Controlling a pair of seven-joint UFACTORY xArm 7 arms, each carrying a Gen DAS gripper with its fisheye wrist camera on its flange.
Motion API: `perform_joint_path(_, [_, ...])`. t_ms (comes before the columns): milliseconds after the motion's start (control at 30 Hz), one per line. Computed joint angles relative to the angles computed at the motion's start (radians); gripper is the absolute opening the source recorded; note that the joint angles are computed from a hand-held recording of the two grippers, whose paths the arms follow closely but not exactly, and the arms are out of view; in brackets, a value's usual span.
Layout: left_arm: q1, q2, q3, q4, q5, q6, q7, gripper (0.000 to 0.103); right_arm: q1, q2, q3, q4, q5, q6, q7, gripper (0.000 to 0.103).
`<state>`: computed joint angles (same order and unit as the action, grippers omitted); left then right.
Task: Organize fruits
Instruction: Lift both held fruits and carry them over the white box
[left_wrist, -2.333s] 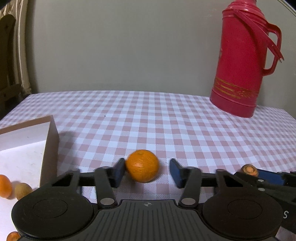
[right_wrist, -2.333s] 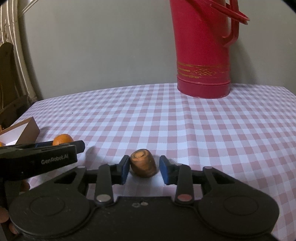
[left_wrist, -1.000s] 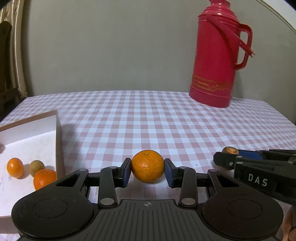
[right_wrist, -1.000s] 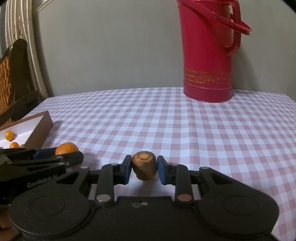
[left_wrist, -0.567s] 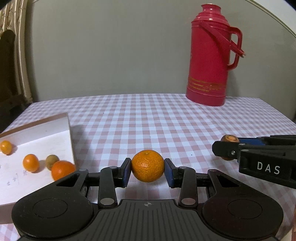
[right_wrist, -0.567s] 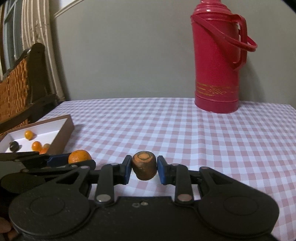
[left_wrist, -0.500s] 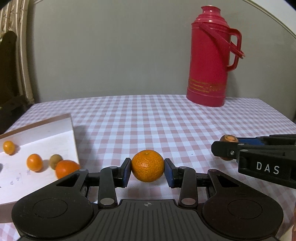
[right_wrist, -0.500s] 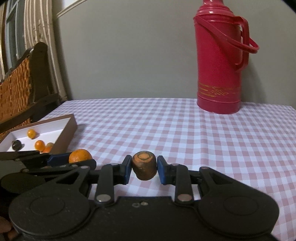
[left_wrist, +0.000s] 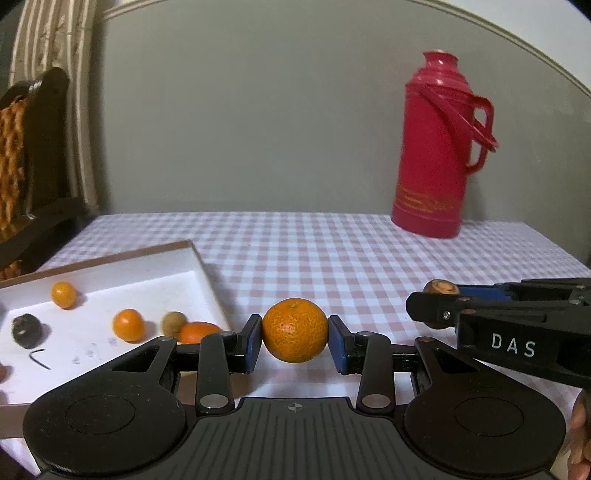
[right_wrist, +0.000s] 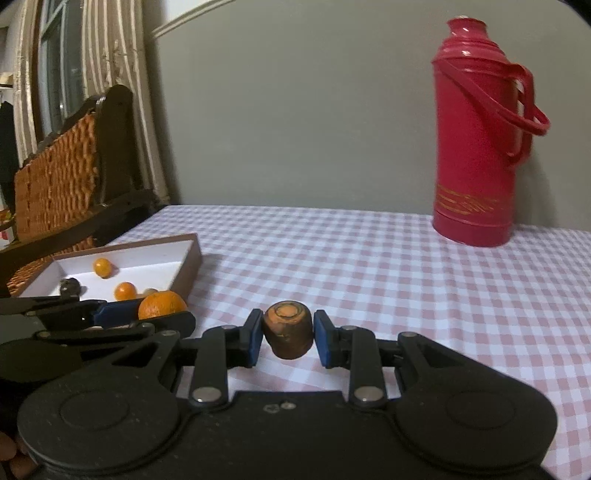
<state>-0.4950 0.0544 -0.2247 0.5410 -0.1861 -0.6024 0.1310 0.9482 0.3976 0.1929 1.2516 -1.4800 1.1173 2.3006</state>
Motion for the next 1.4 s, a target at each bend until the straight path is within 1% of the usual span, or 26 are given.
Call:
perform_joint_path(200, [0.044, -0.039, 0.020, -0.034, 0.049, -0.013, -0.062, 0.039, 0.009, 0.047, -0.014, 0.075, -0.036, -0.033, -0.035, 0.021])
perform_joint_path(733, [0.161, -0.086, 0.066, -0.099, 0.070, -0.051, -0.120, 0.039, 0.052, 0.191, -0.098, 0.302, -0.109, -0.174, -0.096, 0.021])
perform_joint_path(967, [0.201, -0.083, 0.081, -0.109, 0.057, -0.067, -0.121, 0.039, 0.079, 0.270, -0.148, 0.423, -0.106, -0.240, -0.133, 0.021])
perform_joint_path(1133, [0.229, -0.081, 0.097, -0.112, 0.076, -0.074, -0.139, 0.039, 0.098, 0.323, -0.186, 0.505, -0.086, -0.287, -0.168, 0.021])
perform_joint_path(1300, [0.252, -0.072, 0.107, -0.107, 0.087, -0.082, -0.149, 0.039, 0.117, 0.361, -0.224, 0.562, -0.063, -0.320, -0.187, 0.021])
perform_joint_path(1400, [0.257, -0.067, 0.107, -0.106, 0.067, -0.087, -0.139, 0.039, 0.127, 0.378, -0.244, 0.586, -0.056, -0.331, -0.190, 0.021])
